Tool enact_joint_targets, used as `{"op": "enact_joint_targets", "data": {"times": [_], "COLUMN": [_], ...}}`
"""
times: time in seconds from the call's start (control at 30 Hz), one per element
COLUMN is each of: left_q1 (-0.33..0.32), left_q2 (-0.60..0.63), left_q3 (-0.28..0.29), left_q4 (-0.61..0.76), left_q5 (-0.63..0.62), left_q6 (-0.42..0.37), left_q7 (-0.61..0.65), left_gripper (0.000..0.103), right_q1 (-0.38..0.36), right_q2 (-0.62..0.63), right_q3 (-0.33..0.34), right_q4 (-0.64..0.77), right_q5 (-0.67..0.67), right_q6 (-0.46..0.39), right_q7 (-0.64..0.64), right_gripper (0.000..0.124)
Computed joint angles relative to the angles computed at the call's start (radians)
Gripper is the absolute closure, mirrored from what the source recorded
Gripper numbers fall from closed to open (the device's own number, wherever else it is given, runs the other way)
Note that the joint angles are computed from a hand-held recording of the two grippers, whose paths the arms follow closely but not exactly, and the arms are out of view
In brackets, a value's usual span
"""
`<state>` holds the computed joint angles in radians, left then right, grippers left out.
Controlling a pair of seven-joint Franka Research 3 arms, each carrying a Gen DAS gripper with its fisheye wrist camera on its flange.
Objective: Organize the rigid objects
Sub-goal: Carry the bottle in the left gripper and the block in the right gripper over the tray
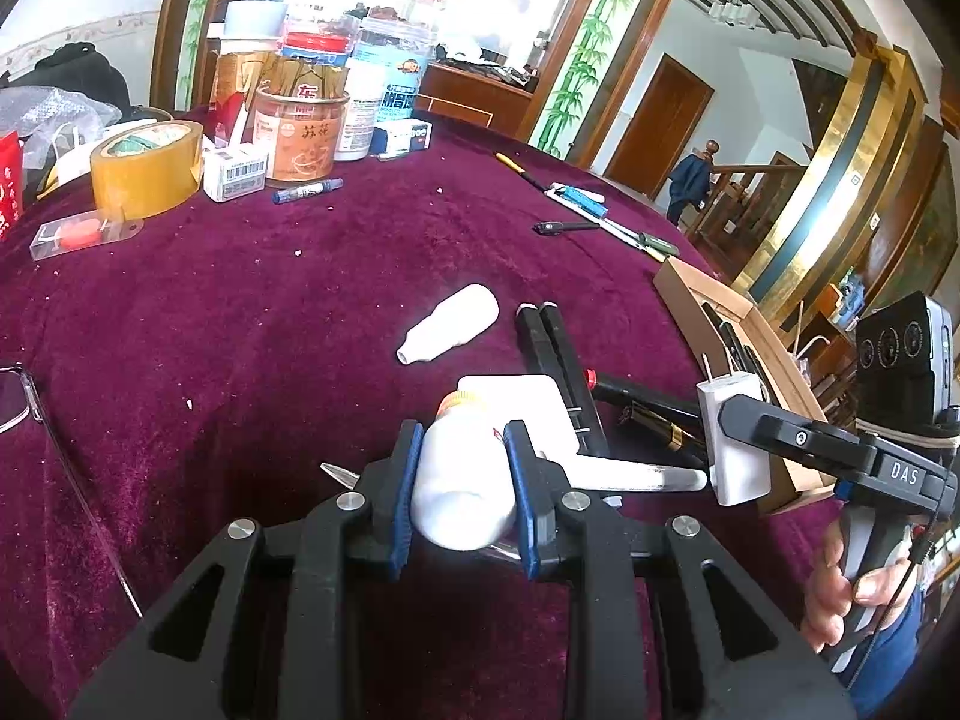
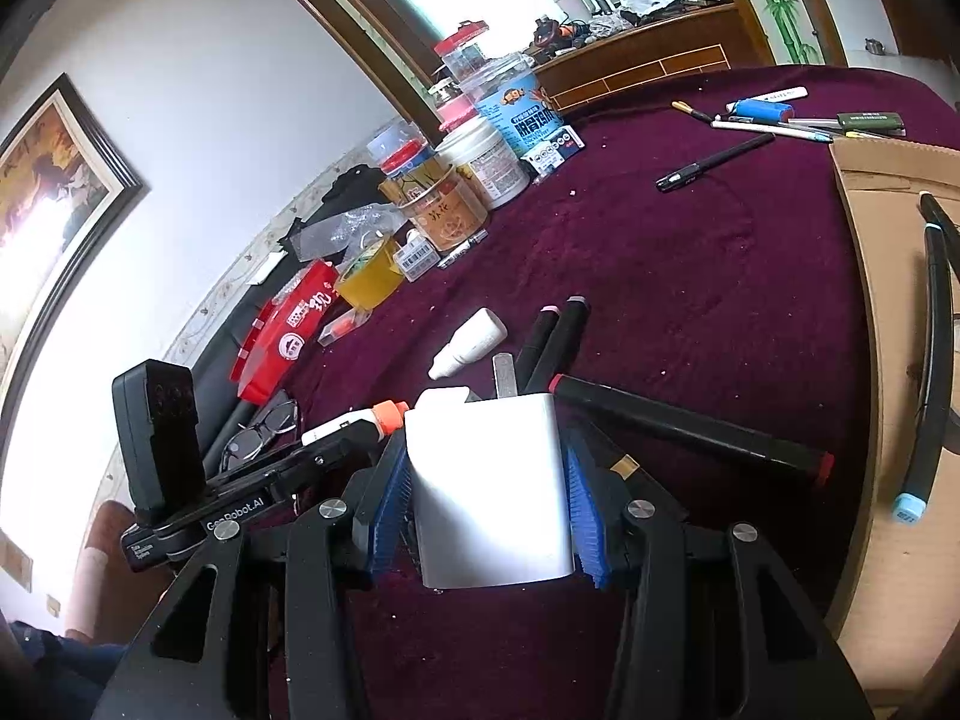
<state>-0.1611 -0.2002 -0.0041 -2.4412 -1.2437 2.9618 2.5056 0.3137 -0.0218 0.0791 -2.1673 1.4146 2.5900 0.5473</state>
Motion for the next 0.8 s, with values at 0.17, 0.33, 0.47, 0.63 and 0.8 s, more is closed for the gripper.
{"op": "enact_joint_targets", "data": {"times": [0.17,0.33,0.47,0.63,0.8], "left_q1": [-0.012,-0.023,-0.027,-0.036,-0.065], "left_q2": [-0.01,-0.038,-0.054,-0.066,-0.07], "left_q3": [-0.004,0.007,0.021,0.017,0.01], "left_q4": [-0.01,-0.021,-0.016,-0.008,0.018], "left_q5": [-0.01,0.016,0.051,0.122,0.219], "left_q6": [0.04,0.019,-0.016,-0.035,-0.063], "left_q7": [0.013,-0.016,-0.061,-0.135,-0.214], "left_gripper": [0.079,0.079,0.079,0.079,0.079], "right_q1": [-0.001,-0.001,-0.003,-0.01,-0.027], "right_q2": [-0.008,-0.016,-0.031,-0.056,-0.109], "right_q3": [-0.002,-0.005,-0.01,-0.022,-0.046], "right_q4": [-0.004,-0.007,-0.014,-0.023,-0.045], "right_q5": [0.021,0.037,0.06,0.101,0.134], "right_q6": [-0.002,0.003,0.008,0.012,0.008], "right_q7": [-0.014,-0.019,-0.023,-0.025,-0.003], "right_gripper": [0.081,0.081,0.081,0.081,0.081]}}
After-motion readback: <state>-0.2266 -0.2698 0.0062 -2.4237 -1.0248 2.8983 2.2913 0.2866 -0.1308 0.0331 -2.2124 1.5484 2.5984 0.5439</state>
